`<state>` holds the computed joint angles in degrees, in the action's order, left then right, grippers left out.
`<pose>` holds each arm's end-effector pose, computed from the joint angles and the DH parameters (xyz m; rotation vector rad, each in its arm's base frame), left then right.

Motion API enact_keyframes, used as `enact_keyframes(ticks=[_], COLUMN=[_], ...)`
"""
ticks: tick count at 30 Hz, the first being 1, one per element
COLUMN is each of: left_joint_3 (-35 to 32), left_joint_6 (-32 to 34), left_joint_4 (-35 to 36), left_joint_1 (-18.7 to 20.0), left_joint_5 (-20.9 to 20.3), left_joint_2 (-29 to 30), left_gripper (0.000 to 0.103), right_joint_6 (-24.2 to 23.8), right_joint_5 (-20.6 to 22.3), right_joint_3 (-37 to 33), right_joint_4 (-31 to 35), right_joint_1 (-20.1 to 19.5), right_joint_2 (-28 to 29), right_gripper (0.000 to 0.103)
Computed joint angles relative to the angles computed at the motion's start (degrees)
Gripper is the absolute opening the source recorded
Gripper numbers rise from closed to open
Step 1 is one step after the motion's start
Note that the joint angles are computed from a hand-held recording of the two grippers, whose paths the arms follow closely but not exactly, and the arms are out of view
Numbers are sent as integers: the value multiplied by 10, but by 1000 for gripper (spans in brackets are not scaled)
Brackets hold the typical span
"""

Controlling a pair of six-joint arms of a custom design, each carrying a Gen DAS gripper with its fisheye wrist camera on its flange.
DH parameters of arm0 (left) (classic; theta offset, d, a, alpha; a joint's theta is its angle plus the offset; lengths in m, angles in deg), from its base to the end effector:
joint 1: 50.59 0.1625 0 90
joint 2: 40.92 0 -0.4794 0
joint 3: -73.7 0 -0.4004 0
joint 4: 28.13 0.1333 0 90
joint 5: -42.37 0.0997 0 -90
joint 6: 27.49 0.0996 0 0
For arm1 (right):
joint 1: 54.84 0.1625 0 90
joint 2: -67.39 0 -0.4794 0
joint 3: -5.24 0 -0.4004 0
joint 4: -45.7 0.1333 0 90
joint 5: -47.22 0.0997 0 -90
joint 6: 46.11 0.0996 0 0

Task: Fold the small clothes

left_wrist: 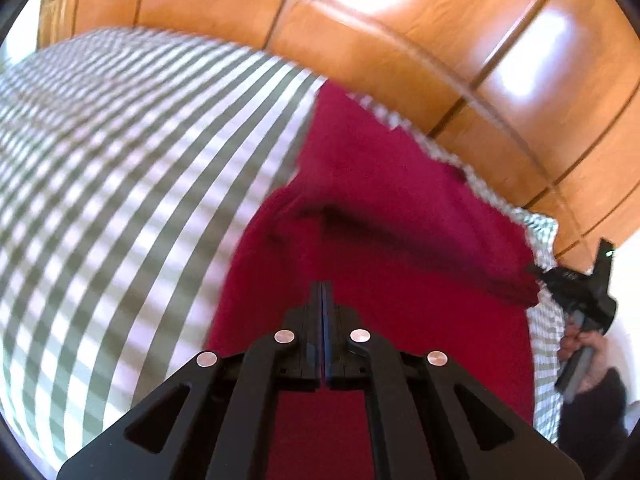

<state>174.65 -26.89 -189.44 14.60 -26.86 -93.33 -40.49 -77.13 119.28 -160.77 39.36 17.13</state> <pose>-0.1346 -0.6930 0.1950 0.5147 2.7526 -0.6585 0.1215 -0.6019 0.2014 -0.3902 -2.3541 1.2262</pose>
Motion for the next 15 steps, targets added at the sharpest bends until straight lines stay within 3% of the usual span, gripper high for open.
enact_keyframes(ticks=[2,5,11,15], left_joint_3=[-14,-47,-140,-136], left_joint_6=[18,50,26,5], left_joint_4=[-10,-14,72,70], left_joint_1=[-9,-22,-13,0], left_joint_5=[-5,20,165,147], left_joint_2=[10,42,120,111], left_gripper=[0,0,0,0], right_joint_6=[4,2,-30,-25], right_joint_5=[11,26,28,6], right_joint_3=[6,7,9,-4], right_joint_4=[-3,3,3,34], right_joint_1=[-1,1,5,-4], right_joint_2=[-3,-15,-19,-2], right_gripper=[4,4,4,7])
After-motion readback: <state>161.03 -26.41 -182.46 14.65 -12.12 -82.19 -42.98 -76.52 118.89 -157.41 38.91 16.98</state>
